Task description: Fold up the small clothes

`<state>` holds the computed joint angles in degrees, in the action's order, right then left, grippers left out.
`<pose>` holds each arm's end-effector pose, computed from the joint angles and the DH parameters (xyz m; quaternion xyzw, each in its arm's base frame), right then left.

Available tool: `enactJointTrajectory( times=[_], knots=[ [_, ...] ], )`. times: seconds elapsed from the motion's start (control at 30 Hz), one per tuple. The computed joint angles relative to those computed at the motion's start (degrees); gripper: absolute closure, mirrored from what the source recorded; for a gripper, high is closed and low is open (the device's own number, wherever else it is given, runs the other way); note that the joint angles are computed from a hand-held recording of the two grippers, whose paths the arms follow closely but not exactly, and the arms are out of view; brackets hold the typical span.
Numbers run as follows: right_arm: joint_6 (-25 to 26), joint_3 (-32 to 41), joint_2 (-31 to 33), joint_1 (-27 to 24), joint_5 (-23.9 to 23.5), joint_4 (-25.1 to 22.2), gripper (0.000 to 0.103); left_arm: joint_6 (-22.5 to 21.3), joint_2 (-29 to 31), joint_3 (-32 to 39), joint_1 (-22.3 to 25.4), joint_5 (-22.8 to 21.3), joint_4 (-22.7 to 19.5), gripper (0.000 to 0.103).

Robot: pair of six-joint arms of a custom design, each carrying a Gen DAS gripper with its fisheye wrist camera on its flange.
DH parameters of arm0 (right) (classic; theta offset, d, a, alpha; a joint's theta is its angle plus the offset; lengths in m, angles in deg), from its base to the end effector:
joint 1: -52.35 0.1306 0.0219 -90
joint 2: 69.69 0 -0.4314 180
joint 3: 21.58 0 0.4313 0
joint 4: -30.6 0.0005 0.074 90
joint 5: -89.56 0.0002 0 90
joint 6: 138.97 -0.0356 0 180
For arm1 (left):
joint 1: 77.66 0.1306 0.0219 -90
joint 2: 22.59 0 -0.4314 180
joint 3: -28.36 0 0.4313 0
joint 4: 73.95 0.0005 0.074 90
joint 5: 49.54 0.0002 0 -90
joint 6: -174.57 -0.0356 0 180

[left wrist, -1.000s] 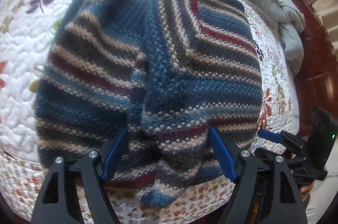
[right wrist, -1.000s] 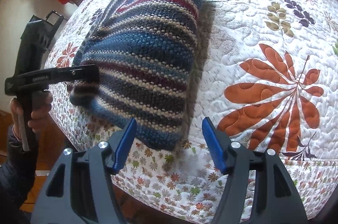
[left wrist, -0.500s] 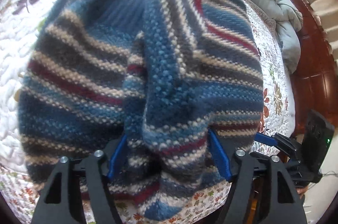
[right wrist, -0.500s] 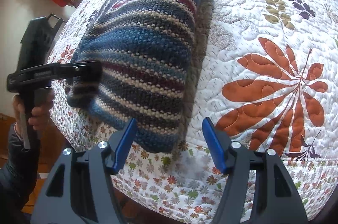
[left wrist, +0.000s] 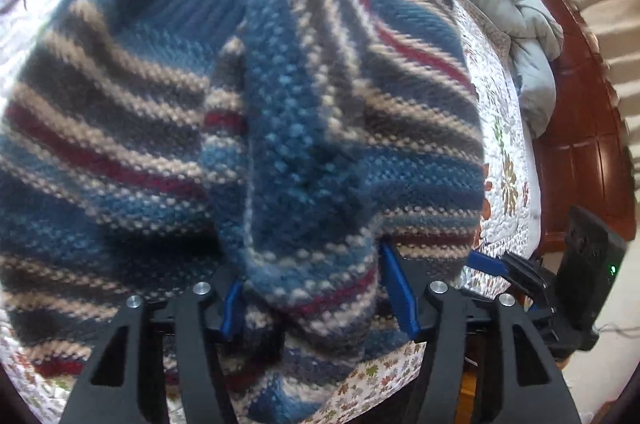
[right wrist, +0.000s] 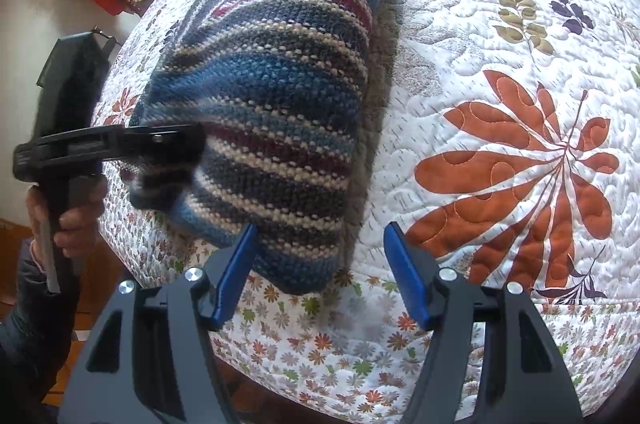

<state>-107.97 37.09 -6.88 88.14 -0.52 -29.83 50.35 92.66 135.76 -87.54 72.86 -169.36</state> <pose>0.2451 0.1762 0.3841 0.1961 0.9556 0.1625 0.1485 0.5967 -0.1238 0.3606 -0.3282 -0.8962 0.2943 0.0500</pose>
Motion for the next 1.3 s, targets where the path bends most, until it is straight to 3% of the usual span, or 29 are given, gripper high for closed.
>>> enactJointTrajectory(
  times=[0.03,0.1,0.2,0.5,0.63,0.93,1.1,1.23,1.3],
  knots=[
    [0.11,0.1,0.07,0.05,0.08,-0.1,0.038,0.4,-0.11,-0.14,0.01,0.28,0.2,0.051],
    [0.12,0.44,0.33,0.25,0.31,-0.57,0.038,0.0,-0.33,-0.05,0.46,1.53,-0.37,0.073],
    [-0.43,0.82,0.41,0.51,0.8,-1.5,0.038,0.45,-1.57,-0.21,1.33,2.27,0.92,0.081],
    [-0.85,1.46,0.11,0.91,1.55,-2.63,0.038,-3.2,-3.61,5.89,6.02,8.61,-1.48,0.082],
    [-1.26,1.99,1.09,1.66,1.45,-1.69,0.038,-2.25,-3.93,7.79,8.02,9.05,0.17,0.082],
    [-0.35,3.16,3.54,2.08,0.71,-1.04,0.036,-0.32,3.32,11.6,14.45,6.28,-1.5,0.082],
    [0.01,3.56,4.31,2.0,0.62,-1.51,0.035,0.92,4.27,7.63,13.19,2.09,2.79,0.081],
    [-0.14,4.31,5.91,2.34,0.2,-1.12,0.035,0.18,3.85,6.01,12.87,1.92,3.95,0.078],
    [-0.48,5.06,7.44,2.88,0.16,-0.39,0.035,-0.81,3.68,6.47,12.84,1.76,2.69,0.07]
  ],
)
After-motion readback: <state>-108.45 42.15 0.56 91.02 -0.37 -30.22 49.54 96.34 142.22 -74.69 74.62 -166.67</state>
